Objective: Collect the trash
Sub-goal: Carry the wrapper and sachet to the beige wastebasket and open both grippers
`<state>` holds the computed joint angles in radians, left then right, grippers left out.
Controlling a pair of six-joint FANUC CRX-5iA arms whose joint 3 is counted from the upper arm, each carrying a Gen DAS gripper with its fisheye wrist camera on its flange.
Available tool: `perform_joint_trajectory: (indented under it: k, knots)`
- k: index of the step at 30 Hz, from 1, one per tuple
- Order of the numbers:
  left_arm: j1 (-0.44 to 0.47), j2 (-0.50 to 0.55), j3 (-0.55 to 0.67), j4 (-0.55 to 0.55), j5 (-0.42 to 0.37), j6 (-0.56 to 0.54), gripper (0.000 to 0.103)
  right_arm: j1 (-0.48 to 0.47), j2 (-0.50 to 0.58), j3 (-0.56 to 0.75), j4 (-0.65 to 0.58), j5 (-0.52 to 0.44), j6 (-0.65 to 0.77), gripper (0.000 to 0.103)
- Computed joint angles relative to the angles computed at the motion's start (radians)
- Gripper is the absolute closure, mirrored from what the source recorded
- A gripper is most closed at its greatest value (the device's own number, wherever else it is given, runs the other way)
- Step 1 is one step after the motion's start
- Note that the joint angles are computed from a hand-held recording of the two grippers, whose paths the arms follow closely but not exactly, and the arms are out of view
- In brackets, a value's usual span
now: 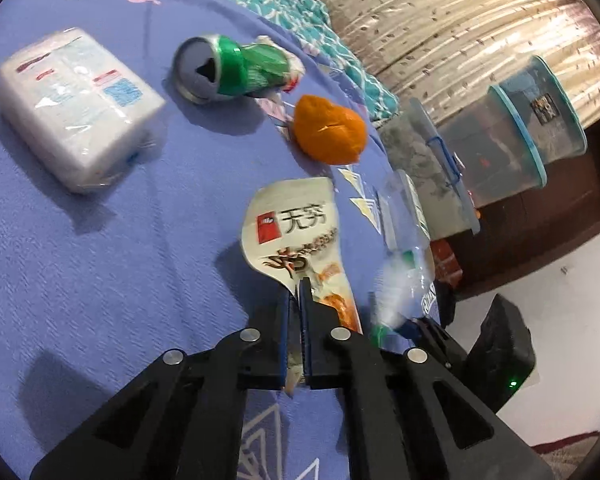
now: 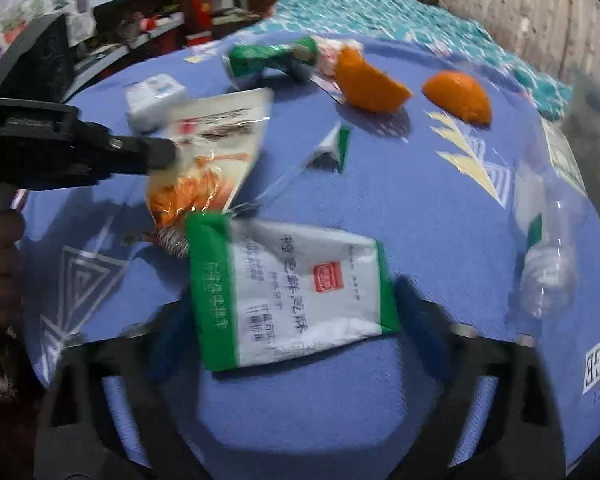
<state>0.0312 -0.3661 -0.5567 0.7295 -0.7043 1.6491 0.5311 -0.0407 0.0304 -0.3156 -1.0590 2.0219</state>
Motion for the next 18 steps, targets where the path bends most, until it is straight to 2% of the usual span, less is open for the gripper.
perform_joint_trajectory:
  k: [3, 5, 6, 13, 18]
  knots:
    - [-0.012, -0.005, 0.011, -0.021, 0.001, 0.009, 0.100, -0.010, -0.007, 0.001, -0.009, -0.001, 0.009, 0.071]
    - [-0.015, -0.012, 0.015, -0.030, 0.001, 0.017, 0.101, -0.046, -0.003, 0.026, -0.064, -0.026, 0.027, 0.087]
    - [-0.017, -0.014, 0.018, -0.032, 0.002, 0.019, 0.101, -0.051, -0.005, 0.032, -0.080, -0.034, 0.025, 0.091]
    - [-0.045, -0.008, 0.075, -0.049, 0.000, 0.015, 0.101, -0.149, -0.018, 0.083, -0.211, -0.059, 0.025, 0.093]
    - [-0.083, 0.059, 0.170, -0.063, -0.015, -0.008, 0.101, -0.242, -0.026, 0.119, -0.298, -0.049, 0.040, 0.093]
